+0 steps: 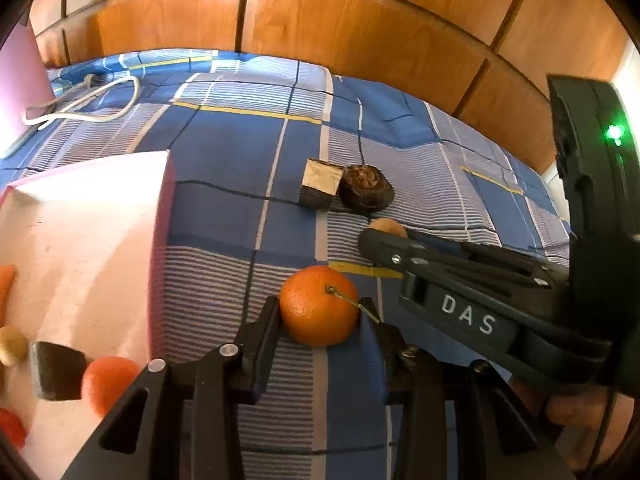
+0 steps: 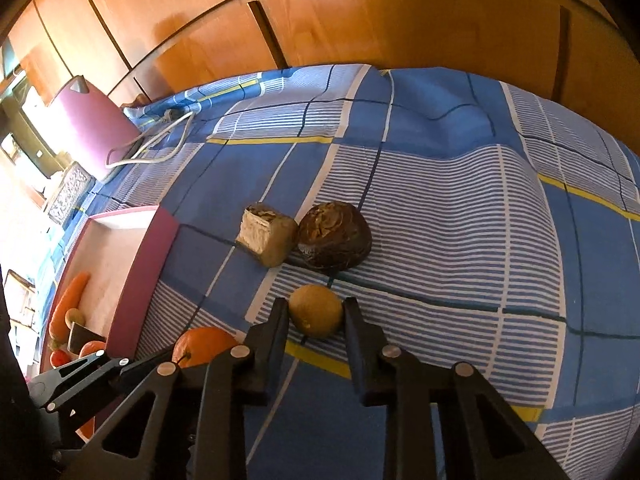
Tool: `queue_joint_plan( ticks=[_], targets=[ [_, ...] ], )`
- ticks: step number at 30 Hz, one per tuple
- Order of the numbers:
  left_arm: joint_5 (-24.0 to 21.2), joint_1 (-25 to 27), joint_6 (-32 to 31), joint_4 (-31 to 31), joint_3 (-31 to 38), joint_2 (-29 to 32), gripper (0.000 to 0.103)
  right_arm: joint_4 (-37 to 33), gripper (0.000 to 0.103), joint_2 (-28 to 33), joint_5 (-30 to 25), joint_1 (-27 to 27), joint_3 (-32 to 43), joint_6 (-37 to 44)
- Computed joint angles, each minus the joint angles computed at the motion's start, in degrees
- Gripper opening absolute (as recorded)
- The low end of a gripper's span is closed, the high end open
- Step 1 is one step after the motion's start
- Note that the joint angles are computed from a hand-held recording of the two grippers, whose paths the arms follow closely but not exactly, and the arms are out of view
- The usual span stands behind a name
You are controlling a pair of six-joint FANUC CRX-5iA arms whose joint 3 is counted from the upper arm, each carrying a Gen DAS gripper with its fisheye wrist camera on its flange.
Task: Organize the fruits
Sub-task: 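Grasp the orange with the left tool while the right tool grasps the yellow round fruit, then carry the orange into the tray and open the left tool while the right tool holds the yellow fruit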
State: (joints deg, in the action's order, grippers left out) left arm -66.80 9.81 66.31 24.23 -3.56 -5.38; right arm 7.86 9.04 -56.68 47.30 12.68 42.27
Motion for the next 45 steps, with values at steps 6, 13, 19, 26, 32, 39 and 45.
queue_joint_plan(
  ticks=[6,13,19,26,32,39,45],
  targets=[
    [-0.51,0.26,-1.75,-0.32,-0.43,-1.83,0.039,3.68,0.027,-3.11,0.72,2.15,-4.01,-3.74],
    [-0.51,1.72,-3.86,1.12,-1.41,-4.79,0.039,9.95,0.027,-7.71,0.34,5.01,-10.03,-11.33],
    [-0.68,3.66,-6.25,2.52,-2.47,-7.45,0.039,13.28,0.027,-10.94,-1.29,7.36,-14.82,-17.93],
    [-1.79,6.45,-8.47,4.06,-3.96,-10.22,0.039,16.68,0.027,-12.91,-2.83,9.84,-18.05,-23.29],
    [-2.57,9.25,-10.7,6.42,-5.5,-12.61,0.039,19.28,0.027,-13.19,-3.24,11.41,-19.42,-26.24],
    [-4.05,14.06,-13.51,9.08,-7.13,-14.96,0.039,20.26,0.028,-13.73,-1.85,11.52,-20.8,-28.05],
    [-5.33,18.61,-14.54,10.63,-8.1,-15.98,0.039,21.08,0.028,-15.01,0.49,11.44,-22.87,-29.59]
  ],
)
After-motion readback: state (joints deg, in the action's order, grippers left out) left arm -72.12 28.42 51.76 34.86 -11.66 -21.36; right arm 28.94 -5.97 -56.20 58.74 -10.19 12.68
